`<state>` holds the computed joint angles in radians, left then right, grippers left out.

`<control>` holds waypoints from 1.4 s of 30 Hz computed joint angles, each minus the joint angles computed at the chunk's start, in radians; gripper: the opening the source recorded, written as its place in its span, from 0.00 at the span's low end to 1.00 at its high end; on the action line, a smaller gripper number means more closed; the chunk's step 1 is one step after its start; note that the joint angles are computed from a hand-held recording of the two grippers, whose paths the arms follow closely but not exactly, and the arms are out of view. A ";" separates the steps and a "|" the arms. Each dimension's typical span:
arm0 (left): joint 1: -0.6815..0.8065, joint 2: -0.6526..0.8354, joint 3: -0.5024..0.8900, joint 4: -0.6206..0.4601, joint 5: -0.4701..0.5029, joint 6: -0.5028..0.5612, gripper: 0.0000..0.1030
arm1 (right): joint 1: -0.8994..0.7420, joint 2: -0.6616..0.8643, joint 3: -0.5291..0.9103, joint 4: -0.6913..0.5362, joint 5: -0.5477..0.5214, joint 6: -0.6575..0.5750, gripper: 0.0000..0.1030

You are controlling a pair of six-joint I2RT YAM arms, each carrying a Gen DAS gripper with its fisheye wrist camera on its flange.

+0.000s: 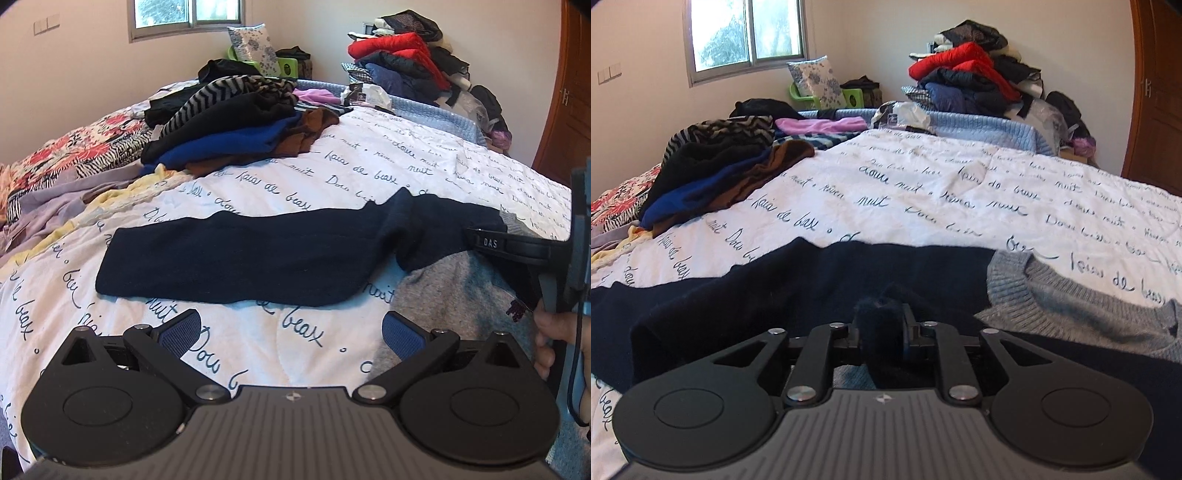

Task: Fold small clothes
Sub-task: 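Carry the held sleeve across the sweater body toward the left gripper, then open the right gripper to drop the sleeve while the left gripper reaches the other sleeve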

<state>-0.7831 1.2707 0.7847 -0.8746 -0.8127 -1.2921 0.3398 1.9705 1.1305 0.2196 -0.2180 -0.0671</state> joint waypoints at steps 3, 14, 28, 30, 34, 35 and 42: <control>0.013 -0.021 -0.012 -0.019 -0.002 -0.010 1.00 | -0.012 -0.027 -0.029 0.015 -0.056 0.006 0.54; 0.096 -0.196 -0.127 0.001 0.050 -0.029 1.00 | -0.041 -0.066 -0.045 -0.078 -0.103 -0.008 0.63; 0.664 -0.959 -0.519 0.232 0.549 0.042 0.93 | -0.159 -0.401 -0.359 0.037 -0.304 0.013 0.67; 0.826 -1.044 -0.561 0.258 0.687 0.055 0.93 | -0.168 -0.415 -0.381 0.042 -0.314 0.014 0.67; 1.045 -1.107 -0.622 0.330 0.858 0.049 0.89 | -0.172 -0.442 -0.419 0.059 -0.316 0.008 0.67; 1.080 -1.114 -0.632 0.343 0.880 0.037 0.88 | -0.175 -0.449 -0.426 0.059 -0.321 0.007 0.67; 1.230 -1.032 -0.661 0.490 0.909 -0.004 0.80 | -0.218 -0.517 -0.475 0.058 -0.358 0.004 0.67</control>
<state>0.4470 0.2391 0.1233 -0.3846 0.0965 -1.2965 0.1220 1.4535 0.6558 0.2776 -0.5763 -0.0631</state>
